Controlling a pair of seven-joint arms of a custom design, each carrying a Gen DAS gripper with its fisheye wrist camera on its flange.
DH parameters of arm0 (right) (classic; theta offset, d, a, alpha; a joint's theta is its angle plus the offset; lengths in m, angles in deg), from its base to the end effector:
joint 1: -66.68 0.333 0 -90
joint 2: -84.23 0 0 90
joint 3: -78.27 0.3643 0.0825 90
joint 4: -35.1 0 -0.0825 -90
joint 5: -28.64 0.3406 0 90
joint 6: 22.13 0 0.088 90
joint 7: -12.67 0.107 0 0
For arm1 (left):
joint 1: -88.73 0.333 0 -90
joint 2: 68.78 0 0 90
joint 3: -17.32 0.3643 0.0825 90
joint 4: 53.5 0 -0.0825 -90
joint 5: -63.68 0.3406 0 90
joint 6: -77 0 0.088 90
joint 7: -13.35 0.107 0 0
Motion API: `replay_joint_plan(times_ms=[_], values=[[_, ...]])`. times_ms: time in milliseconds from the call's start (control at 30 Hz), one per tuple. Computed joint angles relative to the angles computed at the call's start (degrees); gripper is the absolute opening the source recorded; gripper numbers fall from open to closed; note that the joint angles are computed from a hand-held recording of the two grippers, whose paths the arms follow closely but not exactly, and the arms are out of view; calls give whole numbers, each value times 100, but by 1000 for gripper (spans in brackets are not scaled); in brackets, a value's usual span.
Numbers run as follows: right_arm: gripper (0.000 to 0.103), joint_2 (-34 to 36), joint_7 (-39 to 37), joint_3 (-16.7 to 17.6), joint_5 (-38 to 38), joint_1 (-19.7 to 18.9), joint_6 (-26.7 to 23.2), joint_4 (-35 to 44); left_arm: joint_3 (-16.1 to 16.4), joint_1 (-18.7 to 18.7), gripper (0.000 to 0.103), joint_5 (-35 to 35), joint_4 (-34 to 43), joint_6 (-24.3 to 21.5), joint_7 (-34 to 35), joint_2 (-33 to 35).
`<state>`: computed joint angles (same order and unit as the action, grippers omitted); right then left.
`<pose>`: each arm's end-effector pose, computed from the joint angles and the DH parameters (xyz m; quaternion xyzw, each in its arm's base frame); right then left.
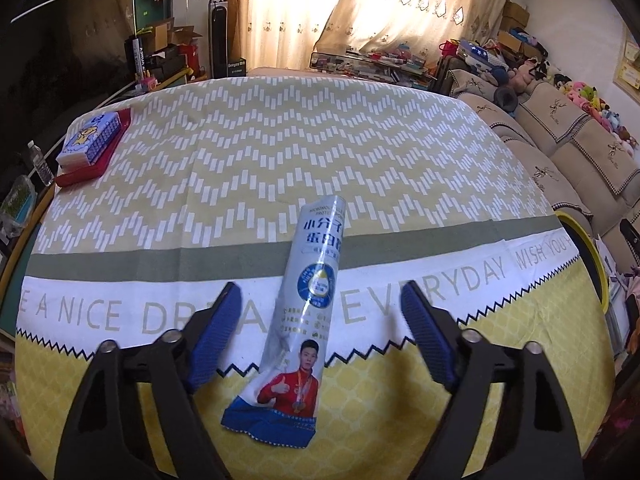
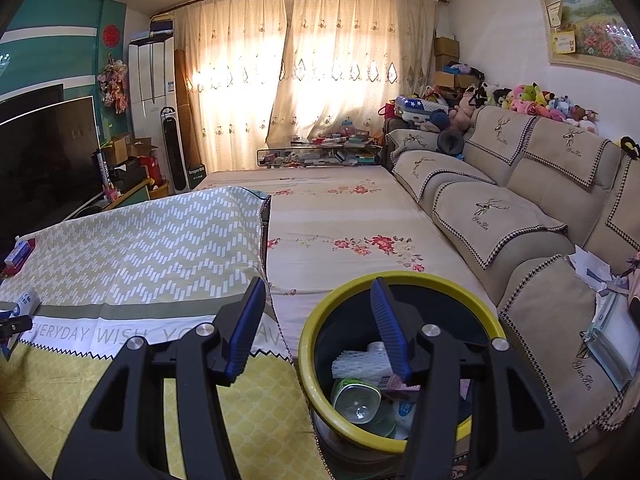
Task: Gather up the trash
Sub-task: 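Lower the left gripper around the white-and-blue tube and close it, then carry the tube over the yellow bin and open the left gripper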
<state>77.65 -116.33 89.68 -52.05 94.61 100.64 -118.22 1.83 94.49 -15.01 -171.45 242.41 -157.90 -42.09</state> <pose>0.3070 0.1975 0.3509 -0.3765 0.7827 -0.4463 0.2156 0.5859 -0.0301 0.2974 -0.4651 0.8191 -0.3165 0.1120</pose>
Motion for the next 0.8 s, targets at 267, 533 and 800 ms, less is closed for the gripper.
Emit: replay_joint_plan(times_ms=[267, 533, 800], values=[[52, -145, 66, 40, -3, 27, -54, -84, -86, -84, 41, -192, 163, 493, 153, 127], [52, -441, 144, 128, 68, 92, -221, -251, -169, 82, 18, -464, -100, 204, 365, -178], [52, -1002, -128, 424, 822, 337, -1006, -532, -106, -406, 18, -1220, -990, -629, 1391, -1438]])
